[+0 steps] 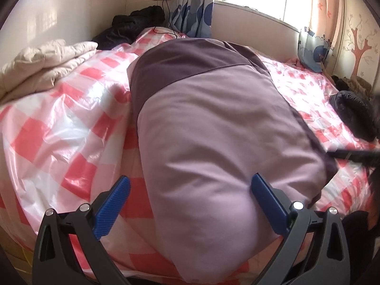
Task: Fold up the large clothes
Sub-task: 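Lower the jacket bundle onto the bed and open both grippers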
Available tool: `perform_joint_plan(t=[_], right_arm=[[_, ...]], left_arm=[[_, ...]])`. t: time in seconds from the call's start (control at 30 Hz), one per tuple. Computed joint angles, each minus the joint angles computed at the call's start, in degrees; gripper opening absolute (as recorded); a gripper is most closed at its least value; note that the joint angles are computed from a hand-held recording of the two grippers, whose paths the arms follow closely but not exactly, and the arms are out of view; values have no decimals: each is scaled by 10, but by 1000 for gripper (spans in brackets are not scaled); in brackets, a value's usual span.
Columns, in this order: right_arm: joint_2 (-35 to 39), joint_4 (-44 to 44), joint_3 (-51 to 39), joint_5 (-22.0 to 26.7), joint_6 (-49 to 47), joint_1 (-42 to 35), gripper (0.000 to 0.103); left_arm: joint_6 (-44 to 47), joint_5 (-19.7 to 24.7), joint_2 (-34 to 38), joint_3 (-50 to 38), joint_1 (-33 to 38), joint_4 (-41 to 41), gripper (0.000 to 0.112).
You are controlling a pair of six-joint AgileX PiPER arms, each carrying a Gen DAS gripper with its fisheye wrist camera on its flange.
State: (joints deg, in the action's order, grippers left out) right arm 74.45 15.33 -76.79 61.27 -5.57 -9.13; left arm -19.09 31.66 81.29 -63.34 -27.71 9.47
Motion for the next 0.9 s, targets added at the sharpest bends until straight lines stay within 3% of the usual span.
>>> perform_joint_plan(t=[0.1, 0.17, 0.23, 0.33, 0.47, 0.6, 0.67, 0.73, 0.8, 0.9], right_arm=[[26, -21, -43, -28, 7, 39, 96], [79, -46, -65, -9, 20, 66, 96], [133, 8, -42, 4, -16, 51, 96], [132, 96, -29, 13, -52, -9, 96], [45, -18, -13, -63, 19, 49, 96], [31, -124, -29, -119, 86, 132, 96], [73, -153, -46, -89, 95, 156, 96], [123, -90, -59, -52, 73, 135, 96], [117, -58, -67, -40, 73, 114, 96], [78, -124, -73, -29, 115, 144, 96]], left_arm=[[5, 4, 4, -4, 2, -7, 98], [19, 4, 1, -3, 7, -14, 98], [-2, 1, -5, -3, 2, 10, 98], [-17, -7, -15, -12, -2, 44, 98], [-14, 12, 7, -61, -3, 59, 98], [-34, 59, 53, -111, -12, 71, 98], [-52, 72, 63, -112, -20, 78, 98], [-46, 101, 71, -128, -18, 53, 98], [-28, 131, 67, -140, -15, 26, 98], [-55, 157, 39, -136, -31, 51, 98]])
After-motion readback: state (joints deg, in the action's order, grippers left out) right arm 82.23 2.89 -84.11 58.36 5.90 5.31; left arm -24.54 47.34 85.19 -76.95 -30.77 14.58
